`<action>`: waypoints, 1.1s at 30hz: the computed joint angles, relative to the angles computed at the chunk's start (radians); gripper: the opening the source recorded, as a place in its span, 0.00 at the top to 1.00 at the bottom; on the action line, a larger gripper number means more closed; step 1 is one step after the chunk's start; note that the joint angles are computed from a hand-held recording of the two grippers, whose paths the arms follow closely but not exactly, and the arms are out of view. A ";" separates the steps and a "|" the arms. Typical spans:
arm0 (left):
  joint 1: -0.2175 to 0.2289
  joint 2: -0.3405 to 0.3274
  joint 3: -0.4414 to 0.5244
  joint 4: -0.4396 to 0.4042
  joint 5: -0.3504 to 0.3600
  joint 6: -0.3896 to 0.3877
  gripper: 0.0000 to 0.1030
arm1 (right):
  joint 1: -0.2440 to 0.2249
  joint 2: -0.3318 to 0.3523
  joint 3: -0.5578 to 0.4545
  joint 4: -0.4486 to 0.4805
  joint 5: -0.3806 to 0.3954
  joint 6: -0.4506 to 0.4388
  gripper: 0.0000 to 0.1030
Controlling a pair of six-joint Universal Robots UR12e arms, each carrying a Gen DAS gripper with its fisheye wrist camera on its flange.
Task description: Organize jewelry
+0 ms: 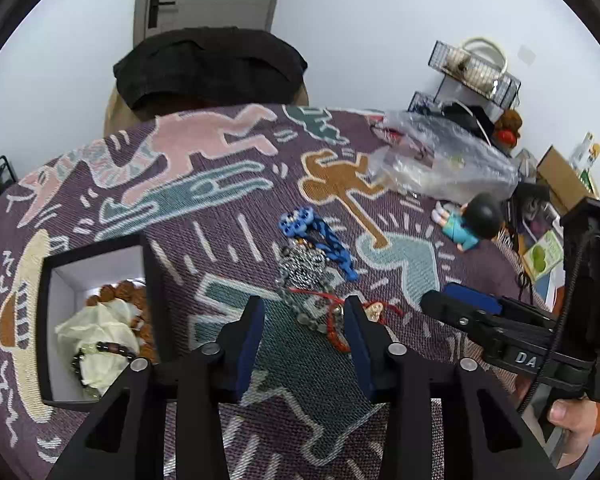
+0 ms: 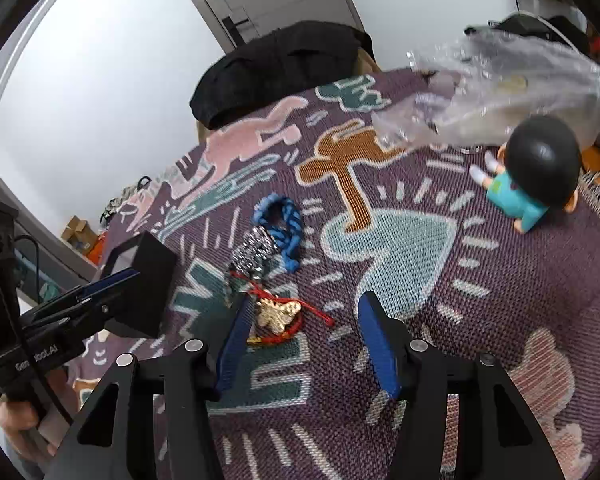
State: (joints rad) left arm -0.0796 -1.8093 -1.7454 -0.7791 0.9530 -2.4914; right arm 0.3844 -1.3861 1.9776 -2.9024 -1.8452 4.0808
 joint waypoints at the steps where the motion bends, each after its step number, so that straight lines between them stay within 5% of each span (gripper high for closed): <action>1: -0.003 -0.001 -0.001 -0.002 0.006 0.002 0.61 | -0.002 0.003 0.001 -0.002 0.008 0.002 0.48; 10: -0.024 -0.023 0.006 -0.001 0.061 -0.019 0.66 | -0.017 0.040 -0.009 0.007 0.075 0.021 0.57; 26: 0.007 -0.032 0.016 0.027 0.021 -0.097 0.66 | 0.035 0.078 -0.128 0.280 -0.083 -0.042 0.56; 33: 0.000 -0.031 0.016 0.010 0.021 -0.078 0.66 | 0.022 0.044 -0.096 0.309 -0.088 -0.009 0.80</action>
State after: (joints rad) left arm -0.0795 -1.8399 -1.7296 -0.7688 0.9736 -2.5690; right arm 0.4059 -1.3420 1.8821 -2.5931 -1.9333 4.0717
